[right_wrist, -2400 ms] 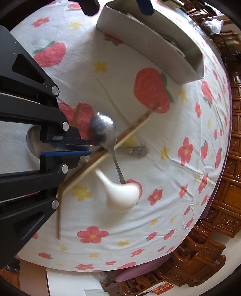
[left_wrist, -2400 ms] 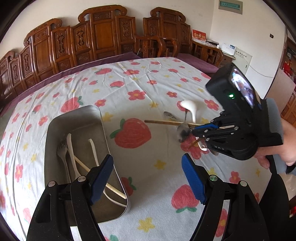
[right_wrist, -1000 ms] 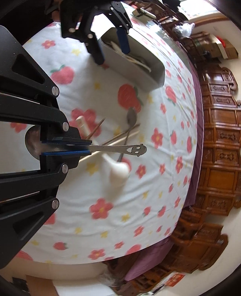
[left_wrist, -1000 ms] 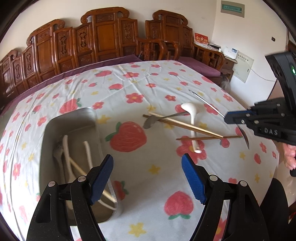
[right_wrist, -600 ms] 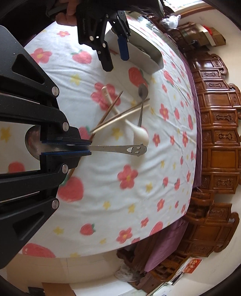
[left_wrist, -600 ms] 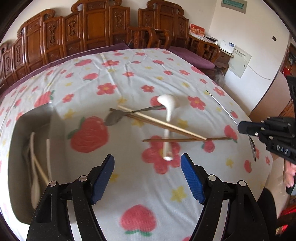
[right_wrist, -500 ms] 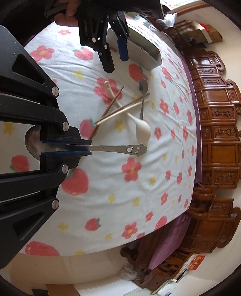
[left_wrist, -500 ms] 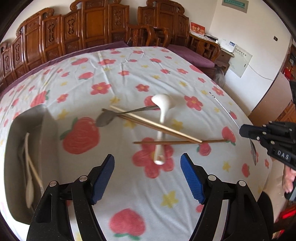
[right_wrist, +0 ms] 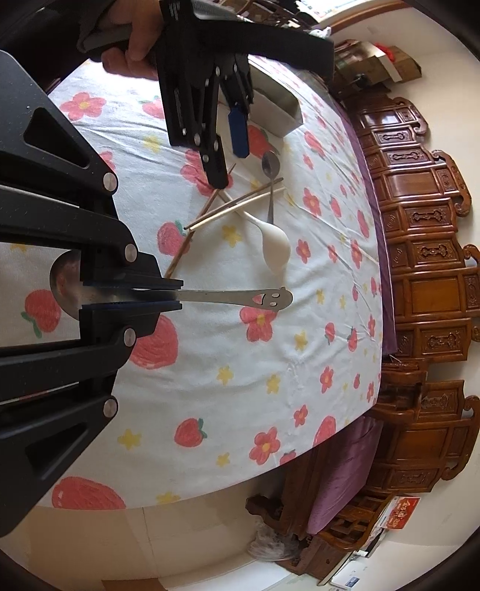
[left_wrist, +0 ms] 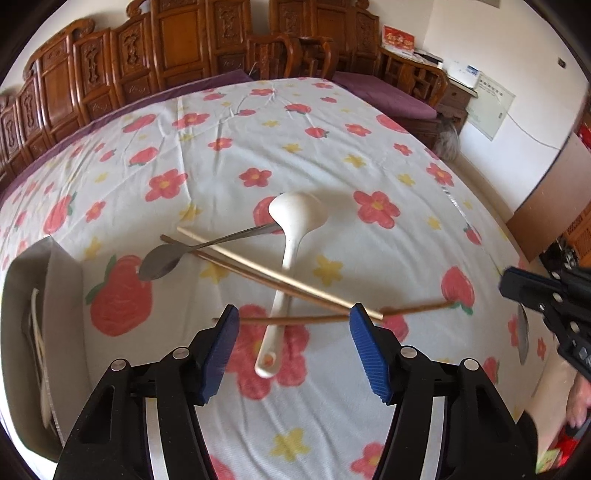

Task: Organize utensils
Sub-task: 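Grasp a bamboo chopstick with the left tool while the right tool lifts the steel spoon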

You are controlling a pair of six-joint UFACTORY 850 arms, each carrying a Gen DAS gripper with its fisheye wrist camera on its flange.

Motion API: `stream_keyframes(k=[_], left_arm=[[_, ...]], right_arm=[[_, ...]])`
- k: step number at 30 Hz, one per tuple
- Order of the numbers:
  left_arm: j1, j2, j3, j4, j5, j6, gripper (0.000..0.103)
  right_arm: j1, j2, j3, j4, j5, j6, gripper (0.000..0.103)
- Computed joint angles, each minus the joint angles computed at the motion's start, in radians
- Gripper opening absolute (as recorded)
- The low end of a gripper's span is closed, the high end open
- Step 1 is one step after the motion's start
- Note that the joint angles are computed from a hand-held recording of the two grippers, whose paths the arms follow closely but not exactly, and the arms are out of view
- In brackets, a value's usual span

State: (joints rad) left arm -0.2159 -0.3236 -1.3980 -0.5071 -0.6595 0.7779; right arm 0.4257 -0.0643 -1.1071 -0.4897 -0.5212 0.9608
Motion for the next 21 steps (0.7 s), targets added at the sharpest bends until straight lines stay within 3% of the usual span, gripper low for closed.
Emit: stream_keyframes(k=[11, 21], left_arm=[[-0.002, -0.140, -0.154, 0.161, -0.042, -0.328, 0.044], [-0.004, -0.186, -0.213, 0.212, -0.065, -0.418, 0.041]], right_arm=[[-0.006, 0.013, 0.005, 0.012, 0.021, -0.009, 0.007], [-0.007, 0.012, 0.005, 0.026, 0.027, -0.026, 0.007]])
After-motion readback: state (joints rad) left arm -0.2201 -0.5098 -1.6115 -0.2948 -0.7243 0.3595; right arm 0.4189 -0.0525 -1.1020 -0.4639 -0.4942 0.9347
